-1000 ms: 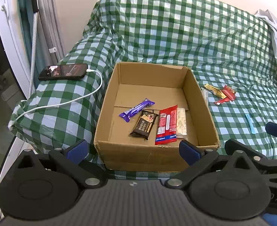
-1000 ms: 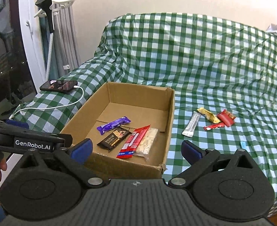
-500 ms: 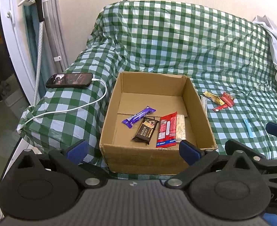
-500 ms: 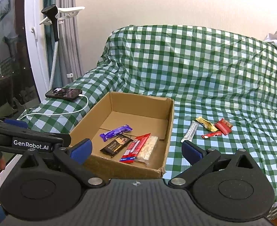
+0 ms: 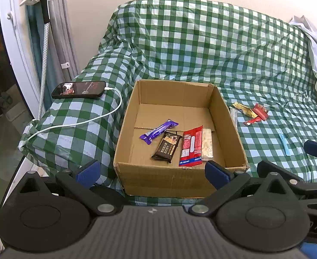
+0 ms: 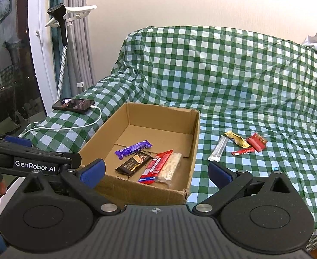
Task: Organize snacks
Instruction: 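Move both open tools from the box toward the remaining snacks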
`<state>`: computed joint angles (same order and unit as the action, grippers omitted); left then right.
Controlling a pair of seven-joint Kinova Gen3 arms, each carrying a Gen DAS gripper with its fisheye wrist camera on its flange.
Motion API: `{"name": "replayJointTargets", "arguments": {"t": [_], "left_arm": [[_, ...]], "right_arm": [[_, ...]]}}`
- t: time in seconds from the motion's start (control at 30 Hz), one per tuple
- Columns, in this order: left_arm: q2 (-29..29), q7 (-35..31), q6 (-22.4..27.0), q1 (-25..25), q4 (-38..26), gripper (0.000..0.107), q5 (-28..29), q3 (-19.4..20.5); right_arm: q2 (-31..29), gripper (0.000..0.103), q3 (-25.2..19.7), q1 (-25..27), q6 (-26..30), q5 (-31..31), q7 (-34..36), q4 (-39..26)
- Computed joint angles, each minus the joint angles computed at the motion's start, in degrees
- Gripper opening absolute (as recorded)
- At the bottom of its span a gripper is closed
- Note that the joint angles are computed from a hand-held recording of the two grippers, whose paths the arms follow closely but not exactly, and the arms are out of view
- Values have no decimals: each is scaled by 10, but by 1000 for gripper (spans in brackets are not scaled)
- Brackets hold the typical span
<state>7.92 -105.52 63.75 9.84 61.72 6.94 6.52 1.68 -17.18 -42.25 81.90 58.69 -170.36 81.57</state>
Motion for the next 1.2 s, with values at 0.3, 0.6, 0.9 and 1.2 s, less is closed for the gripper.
{"name": "replayJointTargets", "arguments": {"t": [0.3, 0.6, 0.9, 1.2], "left_arm": [[11, 3, 5, 7, -6, 103, -11, 1], [32, 10, 25, 21, -31, 103, -29, 3], [74, 22, 47, 60, -92, 103, -57, 8], [146, 39, 97, 128, -208, 103, -86, 8]], "right_arm": [[-6, 101, 5, 14, -20, -16, -1, 11], [-16, 101, 7, 36, -45, -36, -7, 28], [-37, 101, 8, 74, -53, -48, -39, 57], [-80, 101, 8, 138, -53, -62, -77, 111]]}}
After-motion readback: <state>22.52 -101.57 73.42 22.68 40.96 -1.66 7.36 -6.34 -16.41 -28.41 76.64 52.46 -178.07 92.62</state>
